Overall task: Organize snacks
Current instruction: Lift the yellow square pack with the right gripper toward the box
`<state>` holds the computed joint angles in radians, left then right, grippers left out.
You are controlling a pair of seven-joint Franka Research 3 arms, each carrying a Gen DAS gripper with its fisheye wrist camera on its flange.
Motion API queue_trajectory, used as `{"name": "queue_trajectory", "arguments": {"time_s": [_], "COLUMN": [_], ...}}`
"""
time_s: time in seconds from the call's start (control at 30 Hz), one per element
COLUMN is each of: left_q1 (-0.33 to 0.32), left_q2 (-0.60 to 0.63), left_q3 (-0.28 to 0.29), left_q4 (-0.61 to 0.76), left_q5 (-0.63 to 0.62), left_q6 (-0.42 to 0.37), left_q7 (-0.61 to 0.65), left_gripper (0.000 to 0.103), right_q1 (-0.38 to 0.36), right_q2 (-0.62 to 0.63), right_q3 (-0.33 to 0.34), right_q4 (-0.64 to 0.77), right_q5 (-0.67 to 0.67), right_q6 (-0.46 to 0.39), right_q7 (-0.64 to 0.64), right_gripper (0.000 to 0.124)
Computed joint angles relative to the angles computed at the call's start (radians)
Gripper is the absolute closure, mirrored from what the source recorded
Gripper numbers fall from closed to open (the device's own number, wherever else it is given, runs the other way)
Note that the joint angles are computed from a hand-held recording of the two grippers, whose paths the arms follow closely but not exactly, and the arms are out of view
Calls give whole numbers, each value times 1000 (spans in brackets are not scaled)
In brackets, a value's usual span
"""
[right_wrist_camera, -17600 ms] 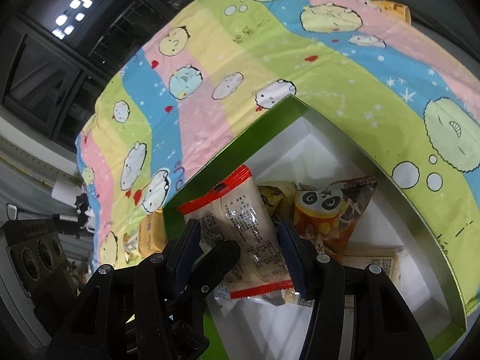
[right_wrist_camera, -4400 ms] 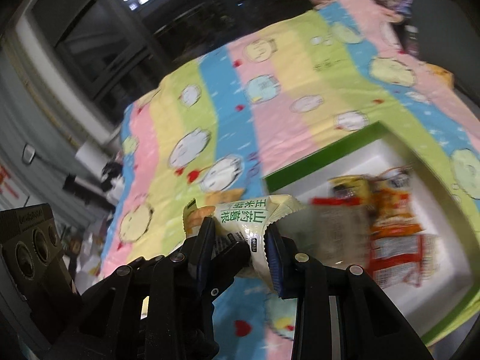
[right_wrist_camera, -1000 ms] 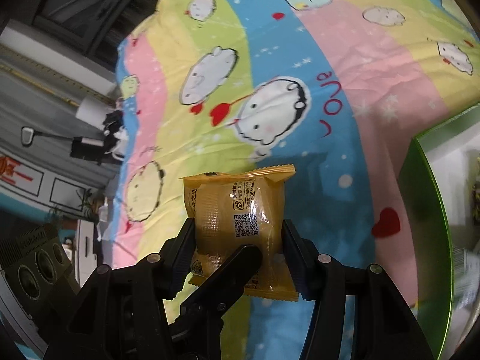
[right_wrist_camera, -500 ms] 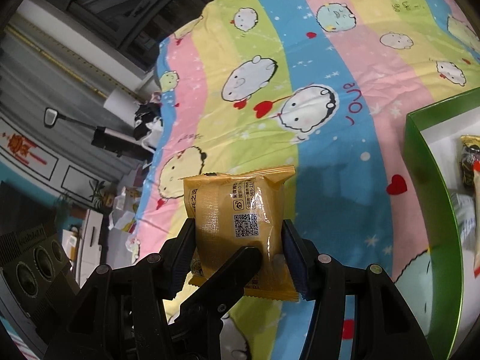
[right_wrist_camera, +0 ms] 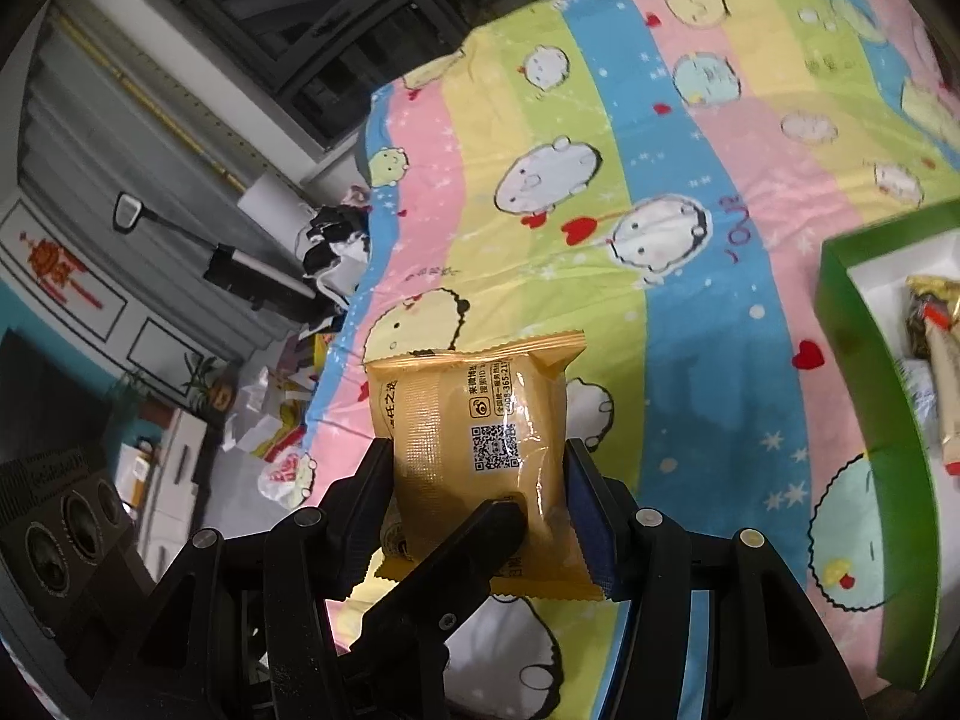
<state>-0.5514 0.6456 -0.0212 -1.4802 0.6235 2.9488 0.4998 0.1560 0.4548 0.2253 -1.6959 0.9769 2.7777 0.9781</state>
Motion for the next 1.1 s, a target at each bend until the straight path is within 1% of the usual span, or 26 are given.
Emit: {"name": "queue_trajectory", "arguments": {"time_s": [0.1, 0.23, 0.33, 0.47, 0.63, 0.87, 0.93, 1.0, 1.1], "left_q1": [-20, -34, -36, -23, -27, -42, -67, -75, -68], "left_q2": [-25, -40, -41, -28, -7, 20, 25, 32, 42], "left_q3": [30, 43, 43, 20, 14, 8, 36, 43, 25], "left_q4": [-32, -46, -45, -31, 3, 60, 72, 85, 106], "left_q5": [27, 57, 74, 62, 48, 38, 51, 59, 53], "left_q6": [23, 32, 39, 43, 39, 25, 31, 31, 15], "left_q7": [-34, -60, -68, -52, -33, 9, -15, -18, 6], "left_gripper": [56, 56, 56, 56, 56, 55, 55, 55, 55], "right_q1": [6, 5, 7, 19, 10, -8, -13, -16, -16], "right_q2": [-25, -54, -69, -75, -87, -120, -127, -132, -140], "right_q3": [9, 12, 11, -11, -12, -10, -9, -10, -17], "right_q4": [-26, -58, -75, -82, -95, -124, -127, -130, -136], "right_q5": [9, 37, 59, 34, 37, 95, 123, 147, 179], "right_q6": [30, 47, 61, 64, 70, 93, 96, 100, 97], "right_q7": [-25, -57, -82, -65, -75, -152, -181, -213, -241], "right_gripper": [65, 66, 66, 66, 66, 65, 65, 65, 65]}}
